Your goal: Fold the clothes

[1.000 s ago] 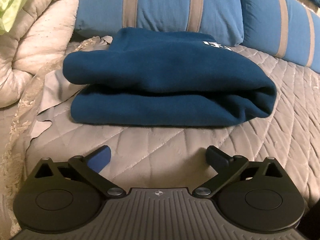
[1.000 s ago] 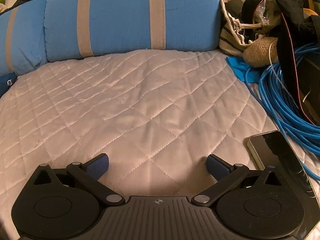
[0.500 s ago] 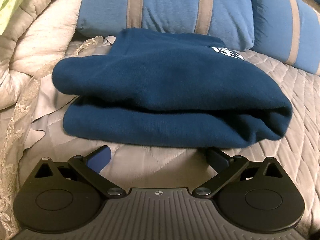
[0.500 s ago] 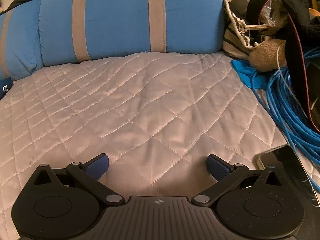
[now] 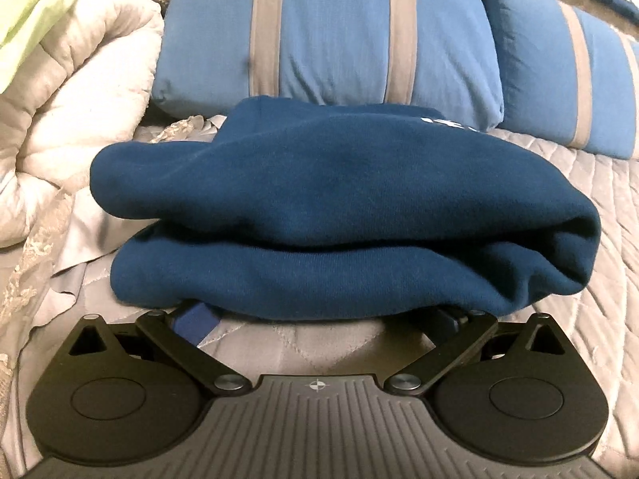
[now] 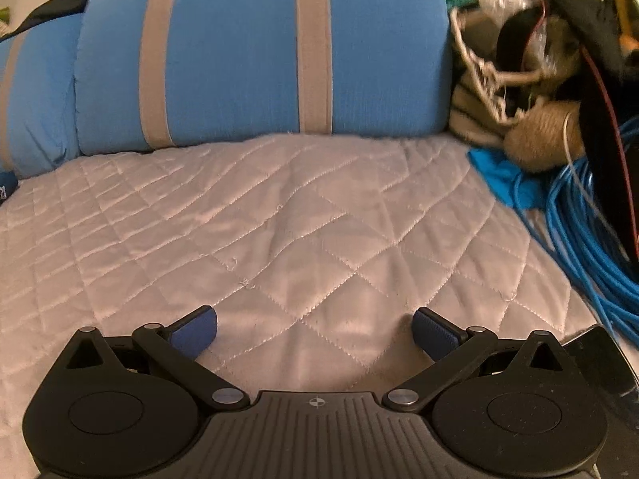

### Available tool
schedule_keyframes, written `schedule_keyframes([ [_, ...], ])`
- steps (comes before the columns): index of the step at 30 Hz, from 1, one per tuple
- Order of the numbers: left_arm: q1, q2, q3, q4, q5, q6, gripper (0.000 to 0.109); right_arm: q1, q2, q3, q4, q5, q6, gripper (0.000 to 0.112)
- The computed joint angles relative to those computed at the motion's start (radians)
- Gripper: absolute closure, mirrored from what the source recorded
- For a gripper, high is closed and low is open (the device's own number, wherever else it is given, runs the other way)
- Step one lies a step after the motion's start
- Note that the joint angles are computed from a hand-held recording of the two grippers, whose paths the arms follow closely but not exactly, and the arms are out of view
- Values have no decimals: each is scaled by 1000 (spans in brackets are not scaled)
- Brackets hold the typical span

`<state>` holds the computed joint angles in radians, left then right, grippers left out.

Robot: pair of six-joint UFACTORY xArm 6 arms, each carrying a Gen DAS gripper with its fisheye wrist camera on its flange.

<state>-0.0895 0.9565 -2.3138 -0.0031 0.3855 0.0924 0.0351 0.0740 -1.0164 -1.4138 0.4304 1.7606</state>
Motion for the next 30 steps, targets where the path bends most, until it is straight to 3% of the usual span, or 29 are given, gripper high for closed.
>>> schedule_keyframes([
  [6, -4, -16, 33, 48, -38, -36, 6, -6, -3, 5, -34, -8, 36, 9],
  [10, -2, -23, 48, 3, -49, -9, 6, 0, 0, 2, -38, 0, 40, 9],
  [17, 0, -4, 17, 12, -39, -11, 6, 15, 0, -1, -27, 28, 19, 9],
  [21, 0, -4, 19, 18, -41, -16, 6, -8, -3, 3, -15, -15, 22, 9],
  [30, 0, 3, 5, 7, -37, -8, 6, -6, -4, 3, -9, -11, 13, 9],
])
